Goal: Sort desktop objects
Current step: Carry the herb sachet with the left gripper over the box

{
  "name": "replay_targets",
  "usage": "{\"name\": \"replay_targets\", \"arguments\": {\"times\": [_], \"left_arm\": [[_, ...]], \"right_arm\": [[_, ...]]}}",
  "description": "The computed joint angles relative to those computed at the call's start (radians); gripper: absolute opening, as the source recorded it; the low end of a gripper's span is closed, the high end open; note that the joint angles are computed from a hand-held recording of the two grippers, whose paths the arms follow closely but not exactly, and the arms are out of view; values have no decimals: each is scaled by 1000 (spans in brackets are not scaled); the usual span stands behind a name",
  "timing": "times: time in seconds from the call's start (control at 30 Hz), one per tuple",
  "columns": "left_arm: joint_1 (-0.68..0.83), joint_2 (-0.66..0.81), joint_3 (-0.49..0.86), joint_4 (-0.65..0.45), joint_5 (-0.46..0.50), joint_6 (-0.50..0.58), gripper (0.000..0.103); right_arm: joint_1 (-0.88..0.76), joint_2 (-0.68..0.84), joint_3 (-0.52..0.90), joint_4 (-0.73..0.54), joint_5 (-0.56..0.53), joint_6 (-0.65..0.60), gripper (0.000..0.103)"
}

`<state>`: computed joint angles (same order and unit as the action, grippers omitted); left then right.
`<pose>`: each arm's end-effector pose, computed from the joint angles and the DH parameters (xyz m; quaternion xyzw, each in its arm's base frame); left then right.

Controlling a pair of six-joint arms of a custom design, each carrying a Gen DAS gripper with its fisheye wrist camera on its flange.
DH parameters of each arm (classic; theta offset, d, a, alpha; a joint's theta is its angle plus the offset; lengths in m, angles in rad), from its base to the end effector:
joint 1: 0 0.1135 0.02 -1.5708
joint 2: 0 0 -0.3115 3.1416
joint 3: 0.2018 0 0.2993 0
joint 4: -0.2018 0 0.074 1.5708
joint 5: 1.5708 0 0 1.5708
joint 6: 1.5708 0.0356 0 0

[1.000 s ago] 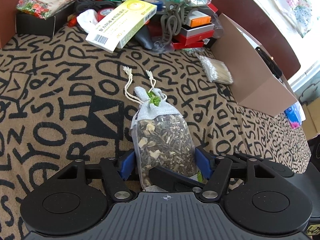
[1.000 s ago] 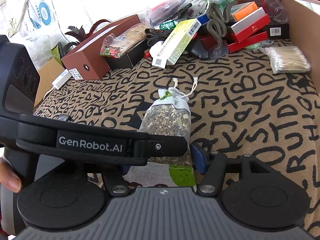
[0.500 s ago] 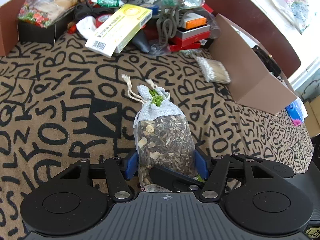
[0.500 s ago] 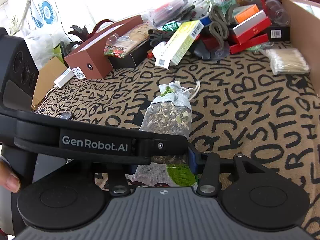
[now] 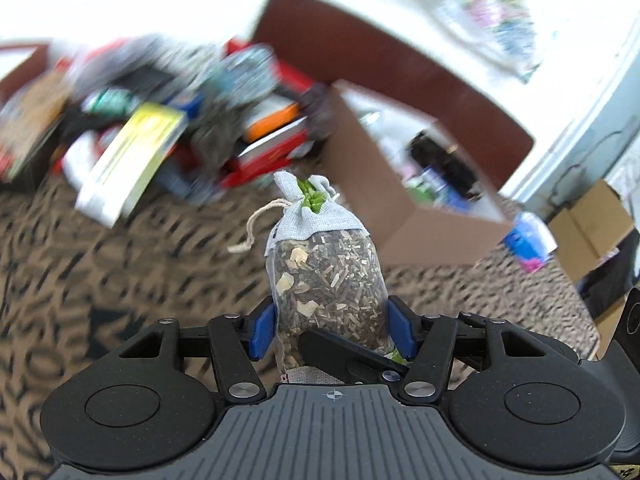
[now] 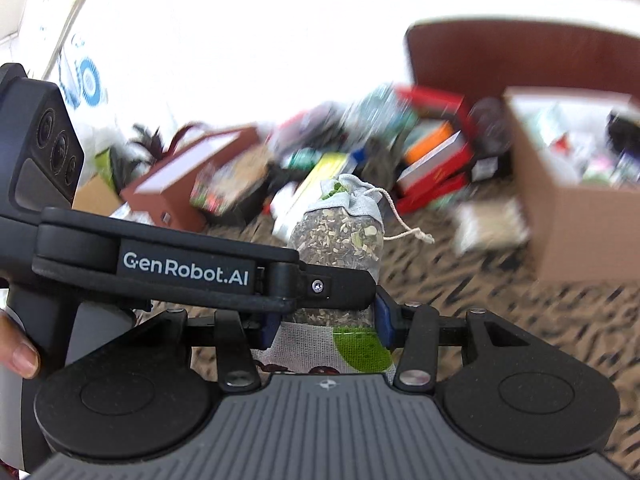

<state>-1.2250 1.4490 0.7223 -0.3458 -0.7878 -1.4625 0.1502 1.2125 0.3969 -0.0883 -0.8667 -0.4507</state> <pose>0.1215 -0.2629 0.1856 -0.2000 0.8774 -0.1381 0.4136 0.2090 0.0591 0.1566 -0.3851 0.7785 0.3478 0.3531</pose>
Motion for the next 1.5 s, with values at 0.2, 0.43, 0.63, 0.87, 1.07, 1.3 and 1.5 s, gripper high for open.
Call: {"name": "replay_targets", "arguments": {"times": [0.2,0.43,0.63,0.87,1.07,1.3,1.5], "left_arm": [[107,39,131,102,-5,309,71],[269,95,244,315,123,587,71],[393,204,379,406,231,730,71],[536,331,480,519,423,741,73],[610,476,618,502,497,752,71],[680,632,717,510,573,727,73],[724,747,819,468,620,707,73]], "right_arm": [[-138,7,112,5,-86,20,52],[-217,99,267,134,-101,115,52],[-194,273,440,245,-53,211,52],[-159,442,621,289,33,238,52],[-149,609,788,233,42,219,52],[-111,806,977,133,112,169,52],[-87,942,1121,43,156,142,51]]}}
